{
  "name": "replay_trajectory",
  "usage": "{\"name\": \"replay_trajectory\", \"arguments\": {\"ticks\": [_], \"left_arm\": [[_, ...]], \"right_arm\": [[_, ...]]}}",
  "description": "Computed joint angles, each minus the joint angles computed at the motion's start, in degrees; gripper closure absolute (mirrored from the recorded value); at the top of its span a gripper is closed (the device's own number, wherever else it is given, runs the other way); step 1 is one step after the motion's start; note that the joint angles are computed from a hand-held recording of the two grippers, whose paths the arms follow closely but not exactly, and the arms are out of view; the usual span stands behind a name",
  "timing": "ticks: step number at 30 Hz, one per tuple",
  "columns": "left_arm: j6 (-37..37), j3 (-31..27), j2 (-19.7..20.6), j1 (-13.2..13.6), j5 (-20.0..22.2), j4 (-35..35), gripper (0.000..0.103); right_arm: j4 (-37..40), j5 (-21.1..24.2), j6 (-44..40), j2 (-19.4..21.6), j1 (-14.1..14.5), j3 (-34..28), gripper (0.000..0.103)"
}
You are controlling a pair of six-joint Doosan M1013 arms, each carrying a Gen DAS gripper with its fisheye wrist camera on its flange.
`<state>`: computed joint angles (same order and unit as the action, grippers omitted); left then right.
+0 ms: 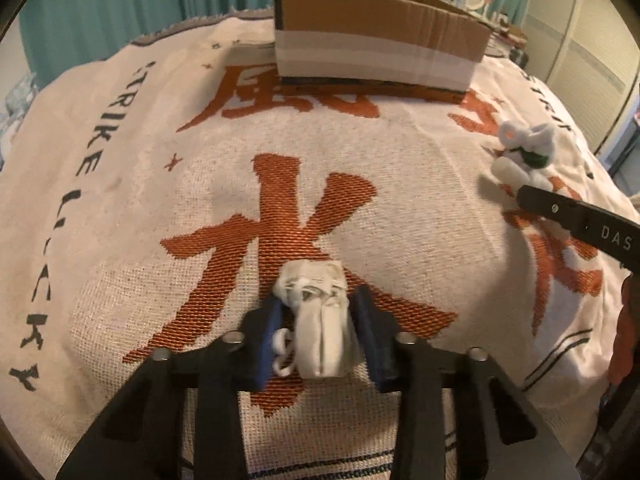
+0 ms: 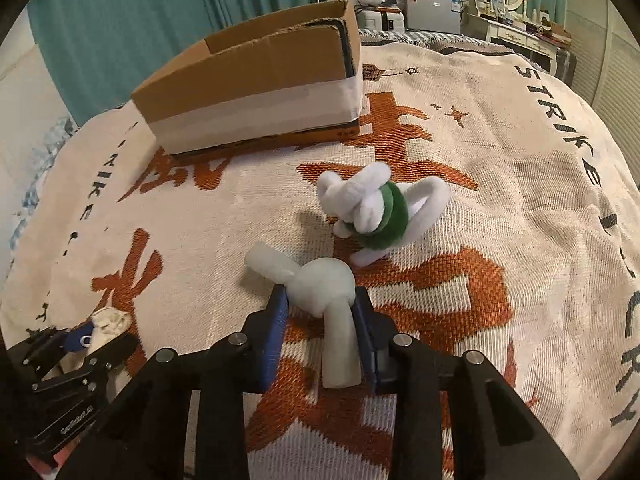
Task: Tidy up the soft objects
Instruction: 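Grasp a rolled white sock with the left gripper while the right grasps the white plastic toy, then lower the sock and plastic toy into the box and open both grippers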
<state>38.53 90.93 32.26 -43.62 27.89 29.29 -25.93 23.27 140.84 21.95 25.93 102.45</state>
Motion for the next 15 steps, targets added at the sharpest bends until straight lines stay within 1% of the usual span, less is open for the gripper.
{"name": "replay_trajectory", "arguments": {"ticks": [2,6,9,15], "left_arm": [[1.3,-0.1,-0.2,-0.2,-0.1,-0.4,0.074],[0.4,0.4,-1.2,-0.8,-1.0,2.1,0.074],[-0.5,0.9,-2.2,-1.1,-2.0,3.2,0.074],[-4.4,2.2,-4.8,-1.4,-4.2,6.7,0.074]], "right_arm": [[1.1,-0.4,-1.2,-0.4,0.2,0.4,0.071],[3.8,-1.7,-3.7,-1.5,0.6,1.4,0.071],[3.0,-2.2,-3.3,-2.7,1.0,2.1,0.071],[-1.7,-2.3,-0.1,-5.9,2.7,3.1,0.071]]}}
